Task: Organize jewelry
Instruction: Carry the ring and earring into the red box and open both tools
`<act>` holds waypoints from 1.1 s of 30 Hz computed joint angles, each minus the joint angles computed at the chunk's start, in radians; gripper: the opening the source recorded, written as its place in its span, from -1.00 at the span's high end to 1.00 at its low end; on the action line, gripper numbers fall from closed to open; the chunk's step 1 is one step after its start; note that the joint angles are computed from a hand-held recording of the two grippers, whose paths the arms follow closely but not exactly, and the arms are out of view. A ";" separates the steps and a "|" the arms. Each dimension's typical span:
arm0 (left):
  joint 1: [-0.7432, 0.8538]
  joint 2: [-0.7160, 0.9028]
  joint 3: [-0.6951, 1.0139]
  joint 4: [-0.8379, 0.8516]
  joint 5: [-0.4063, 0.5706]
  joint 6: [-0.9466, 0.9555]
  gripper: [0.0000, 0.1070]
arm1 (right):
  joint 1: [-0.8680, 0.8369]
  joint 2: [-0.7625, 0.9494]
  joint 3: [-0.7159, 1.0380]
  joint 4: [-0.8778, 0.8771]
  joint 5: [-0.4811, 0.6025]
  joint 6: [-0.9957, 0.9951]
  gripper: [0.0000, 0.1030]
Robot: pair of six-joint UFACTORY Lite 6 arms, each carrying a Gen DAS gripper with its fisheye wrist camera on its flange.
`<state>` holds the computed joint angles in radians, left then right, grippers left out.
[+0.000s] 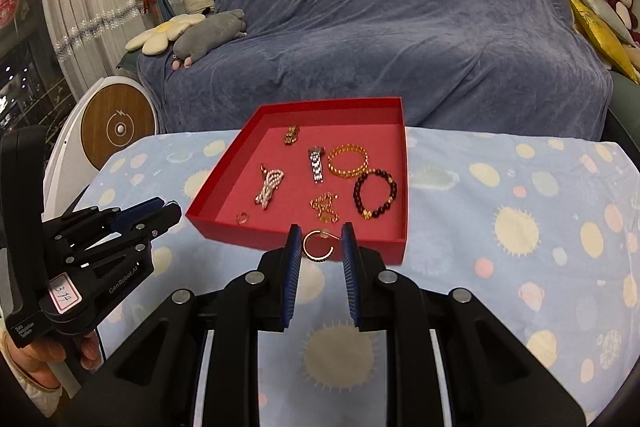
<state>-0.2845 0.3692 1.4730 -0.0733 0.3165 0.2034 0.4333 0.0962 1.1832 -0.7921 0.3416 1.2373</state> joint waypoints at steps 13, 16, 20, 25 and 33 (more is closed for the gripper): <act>-0.021 0.552 0.739 0.136 0.213 -0.167 0.68 | -0.143 0.443 0.462 0.491 -0.041 -0.531 0.62; -0.016 0.663 0.881 0.136 0.274 -0.168 0.80 | -0.144 0.533 0.556 0.548 -0.021 -0.595 0.62; -0.009 0.733 0.957 0.139 0.303 -0.172 0.80 | -0.140 0.642 0.672 0.621 0.005 -0.671 0.62; -0.007 0.730 0.924 0.165 0.277 -0.191 0.73 | -0.135 0.706 0.735 0.597 0.018 -0.651 0.60; -0.011 0.694 0.864 0.221 0.236 -0.254 0.18 | -0.123 0.665 0.682 0.389 0.003 -0.474 0.21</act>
<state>-0.2952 1.0632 2.3365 0.1478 0.5527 -0.0503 0.3104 0.7607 1.8650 -0.4031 0.3448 0.7638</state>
